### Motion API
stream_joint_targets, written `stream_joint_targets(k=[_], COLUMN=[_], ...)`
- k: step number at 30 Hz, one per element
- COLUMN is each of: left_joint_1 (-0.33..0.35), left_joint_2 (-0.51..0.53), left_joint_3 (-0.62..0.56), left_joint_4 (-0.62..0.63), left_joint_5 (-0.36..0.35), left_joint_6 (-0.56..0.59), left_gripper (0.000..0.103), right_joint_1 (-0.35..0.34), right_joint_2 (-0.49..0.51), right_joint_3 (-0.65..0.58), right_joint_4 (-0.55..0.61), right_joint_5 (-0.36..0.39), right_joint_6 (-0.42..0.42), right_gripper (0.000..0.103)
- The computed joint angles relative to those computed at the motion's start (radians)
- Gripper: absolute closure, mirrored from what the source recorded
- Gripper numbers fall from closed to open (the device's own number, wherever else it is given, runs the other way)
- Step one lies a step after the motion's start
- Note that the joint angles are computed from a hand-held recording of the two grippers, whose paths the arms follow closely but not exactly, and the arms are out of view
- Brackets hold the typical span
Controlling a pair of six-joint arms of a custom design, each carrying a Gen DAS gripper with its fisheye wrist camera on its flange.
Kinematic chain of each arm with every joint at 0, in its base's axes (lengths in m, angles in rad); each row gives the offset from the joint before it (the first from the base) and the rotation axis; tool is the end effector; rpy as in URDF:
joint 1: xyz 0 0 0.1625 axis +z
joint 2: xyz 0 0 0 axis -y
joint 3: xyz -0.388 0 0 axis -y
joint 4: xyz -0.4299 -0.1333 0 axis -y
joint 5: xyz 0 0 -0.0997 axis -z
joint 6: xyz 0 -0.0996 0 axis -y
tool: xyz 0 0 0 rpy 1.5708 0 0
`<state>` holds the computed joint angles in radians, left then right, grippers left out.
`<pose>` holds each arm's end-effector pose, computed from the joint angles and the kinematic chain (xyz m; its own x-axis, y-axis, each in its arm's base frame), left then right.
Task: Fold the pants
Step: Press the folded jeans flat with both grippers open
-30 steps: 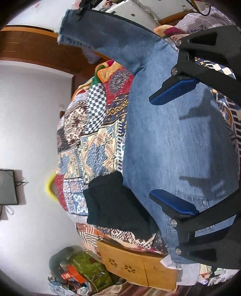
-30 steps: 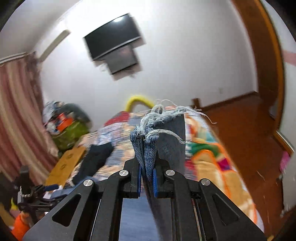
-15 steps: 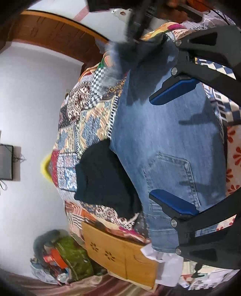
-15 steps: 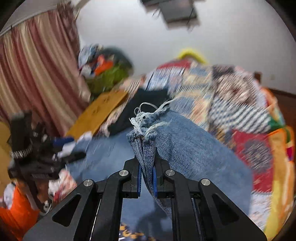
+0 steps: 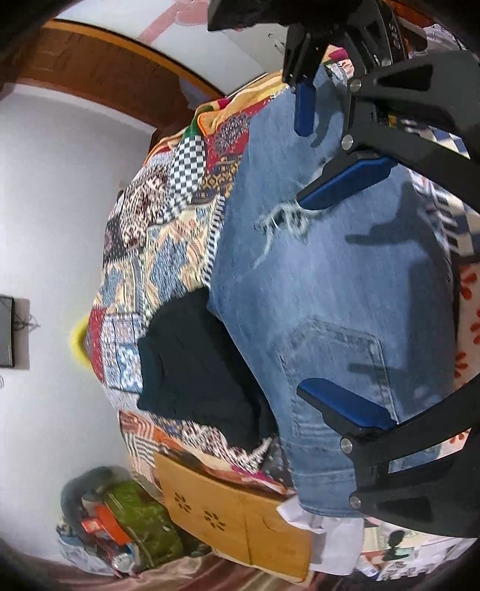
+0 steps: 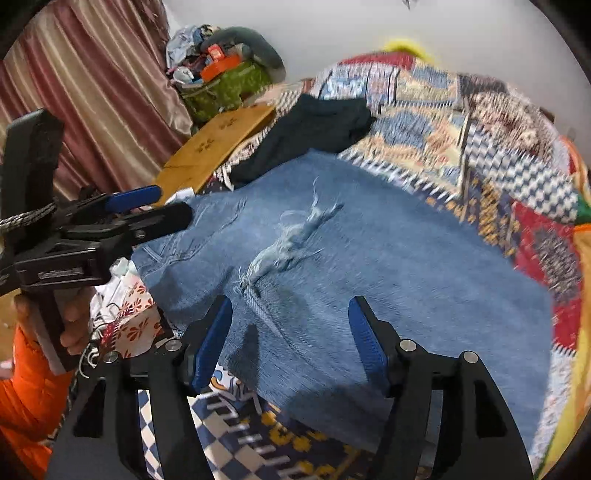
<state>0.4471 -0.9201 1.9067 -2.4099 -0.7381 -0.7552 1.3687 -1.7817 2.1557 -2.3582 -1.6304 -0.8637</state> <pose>-0.4163 -0.4291 0.0317 -0.7518 0.1829 -0.6335 0.5172 0.7595 -0.3945 0.0344 -0.4666 0.3338 -0.7719 -0.5366 0.3409 -0.6204 0.7529 -0.2195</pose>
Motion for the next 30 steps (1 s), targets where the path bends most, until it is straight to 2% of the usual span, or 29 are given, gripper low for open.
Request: stream_joint_targets(k=[7, 11, 16, 19, 22, 30], left_joint_1=[0.032, 0.069, 0.1, 0.101, 0.09, 0.061], left_joint_2=[0.142, 0.224, 0.308, 0.307, 0.289, 0.247], left_joint_3=[-0.162, -0.263, -0.357, -0.331, -0.301, -0.237], left_joint_4=[0.001, 0.043, 0.177, 0.173, 0.163, 0.16], left_joint_5=[-0.065, -0.11, -0.108, -0.101, -0.091, -0.084], left_joint_6=[0.114, 0.132, 0.101, 0.106, 0.101, 0.07], left_gripper=[0.008, 0.008, 0.008, 0.008, 0.002, 0.001], right_joint_1=[-0.07, -0.11, -0.149, -0.169, -0.194, -0.245], right_joint_2=[-0.059, -0.013, 0.056, 0.071, 0.028, -0.06], right_joint_3=[-0.034, -0.091, -0.143, -0.132, -0.074, -0.02], right_joint_4=[-0.058, -0.118, -0.106, -0.101, -0.163, -0.167], right_joint_5=[0.073, 0.029, -0.06, -0.113, -0.082, -0.037], right_joint_6=[-0.008, 0.049, 0.089, 0.064, 0.009, 0.021], right_gripper=[0.041, 0.041, 0.041, 0.041, 0.034, 0.031])
